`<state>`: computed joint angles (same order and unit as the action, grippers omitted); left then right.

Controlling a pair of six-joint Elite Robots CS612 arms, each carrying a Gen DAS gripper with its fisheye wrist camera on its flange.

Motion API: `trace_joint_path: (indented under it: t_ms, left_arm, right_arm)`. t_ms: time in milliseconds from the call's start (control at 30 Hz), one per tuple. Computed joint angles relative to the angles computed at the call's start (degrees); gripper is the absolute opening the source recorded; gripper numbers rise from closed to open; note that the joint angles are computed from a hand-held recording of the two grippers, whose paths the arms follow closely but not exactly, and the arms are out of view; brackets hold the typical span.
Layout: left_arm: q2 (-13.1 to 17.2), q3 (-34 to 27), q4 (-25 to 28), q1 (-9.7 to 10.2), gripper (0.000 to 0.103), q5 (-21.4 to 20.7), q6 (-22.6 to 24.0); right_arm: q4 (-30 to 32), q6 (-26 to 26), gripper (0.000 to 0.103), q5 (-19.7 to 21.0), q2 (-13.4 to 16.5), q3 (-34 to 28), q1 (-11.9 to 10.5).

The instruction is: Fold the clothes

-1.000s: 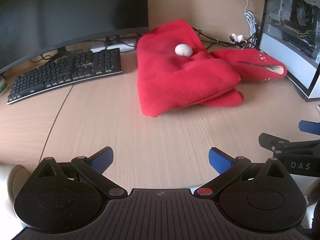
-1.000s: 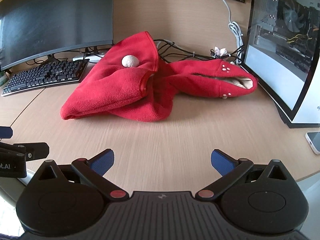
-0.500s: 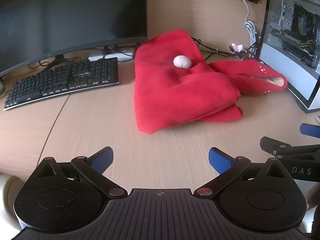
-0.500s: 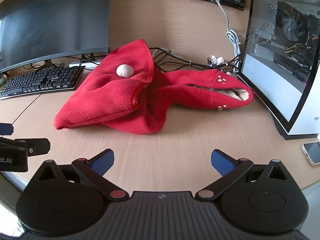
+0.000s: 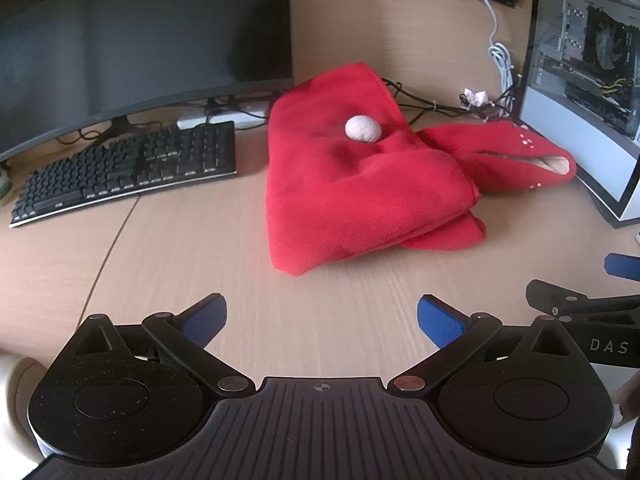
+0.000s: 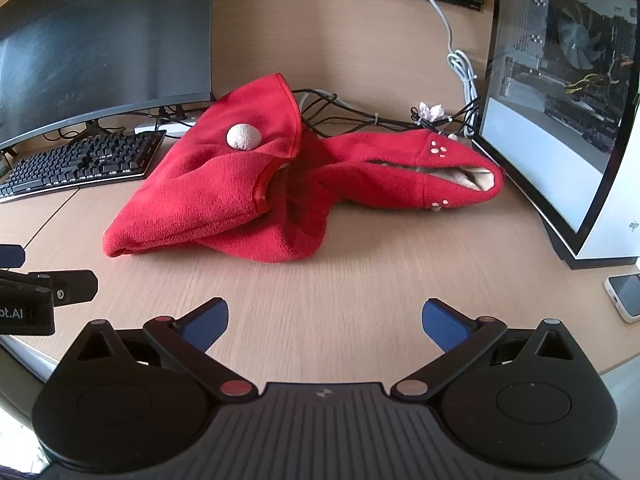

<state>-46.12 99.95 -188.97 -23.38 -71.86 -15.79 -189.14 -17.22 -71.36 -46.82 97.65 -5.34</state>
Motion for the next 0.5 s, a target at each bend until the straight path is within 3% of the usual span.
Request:
trace_joint_path:
  t_ms: [500]
  left_arm:
    - [0.33, -0.35, -0.62, 0.09, 0.103, -0.46, 0.30]
  right_arm:
    - [1.46, 0.56, 0.103, 0.57, 0.11, -0.36, -0.20]
